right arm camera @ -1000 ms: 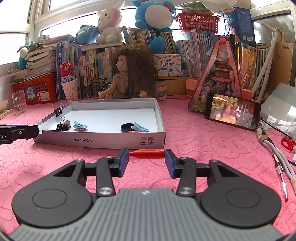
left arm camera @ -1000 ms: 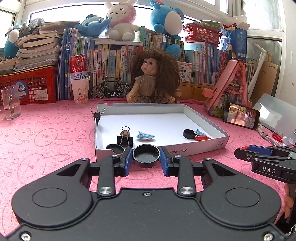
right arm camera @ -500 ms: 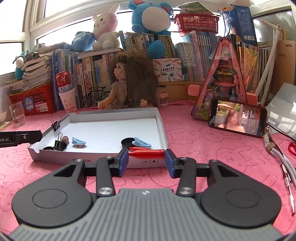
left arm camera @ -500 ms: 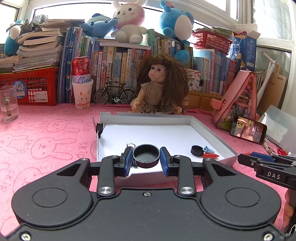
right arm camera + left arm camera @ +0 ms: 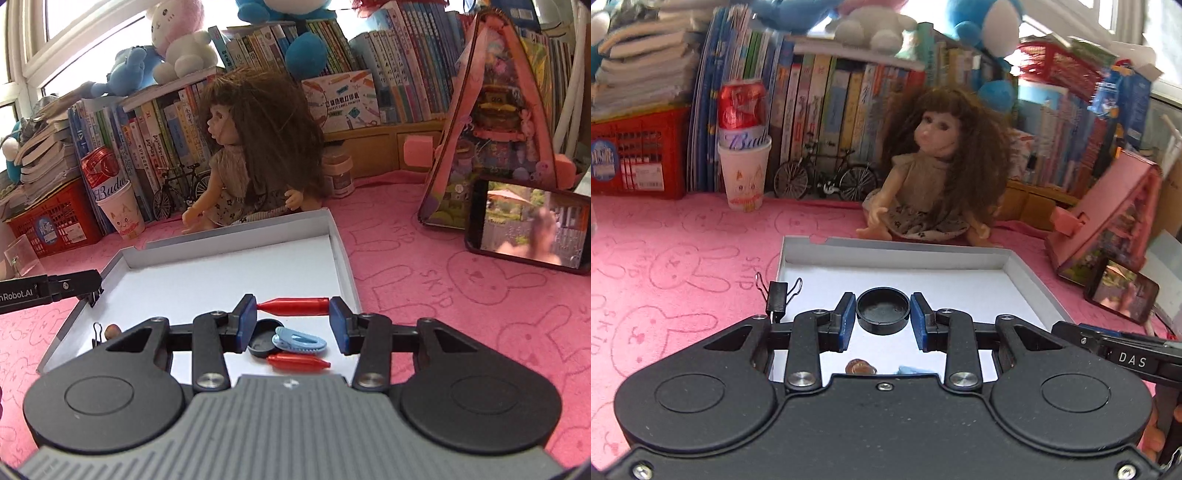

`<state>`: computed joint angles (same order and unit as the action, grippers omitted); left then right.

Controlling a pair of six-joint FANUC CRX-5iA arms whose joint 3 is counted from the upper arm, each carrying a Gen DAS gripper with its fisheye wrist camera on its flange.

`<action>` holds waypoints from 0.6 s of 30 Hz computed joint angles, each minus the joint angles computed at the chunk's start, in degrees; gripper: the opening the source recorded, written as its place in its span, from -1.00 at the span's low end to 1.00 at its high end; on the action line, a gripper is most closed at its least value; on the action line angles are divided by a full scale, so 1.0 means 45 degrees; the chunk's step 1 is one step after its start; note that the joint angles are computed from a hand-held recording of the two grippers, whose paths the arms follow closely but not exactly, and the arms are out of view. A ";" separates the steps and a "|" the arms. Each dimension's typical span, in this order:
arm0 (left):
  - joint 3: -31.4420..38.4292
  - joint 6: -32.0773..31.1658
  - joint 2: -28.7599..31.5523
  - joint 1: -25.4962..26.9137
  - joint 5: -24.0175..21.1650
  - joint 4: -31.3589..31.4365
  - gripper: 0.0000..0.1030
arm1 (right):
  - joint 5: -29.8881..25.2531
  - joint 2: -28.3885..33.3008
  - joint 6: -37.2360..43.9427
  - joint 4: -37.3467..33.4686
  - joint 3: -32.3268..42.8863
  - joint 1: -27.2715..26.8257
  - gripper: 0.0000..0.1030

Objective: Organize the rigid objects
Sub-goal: 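Carry the black lid and red crayon with both tools into the box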

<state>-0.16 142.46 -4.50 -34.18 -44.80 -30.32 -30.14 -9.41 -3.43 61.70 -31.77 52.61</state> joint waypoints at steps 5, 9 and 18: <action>0.0571 -0.1101 0.0860 0.0733 -0.0396 0.1448 -0.42 | -0.0228 0.0950 0.1664 -0.1673 0.1219 -0.0051 -0.06; 0.1017 -0.1159 0.1313 0.0687 -0.0885 0.1447 -0.42 | -0.0478 0.1393 0.2778 -0.2733 0.1863 0.0017 -0.06; 0.1564 -0.1224 0.1859 0.0404 -0.1714 0.0959 -0.41 | -0.0781 0.1879 0.3734 -0.3604 0.2341 0.0140 -0.06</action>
<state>6.88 136.95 3.87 -32.36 -52.51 -26.01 -33.66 -0.95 13.37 45.48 -21.24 53.24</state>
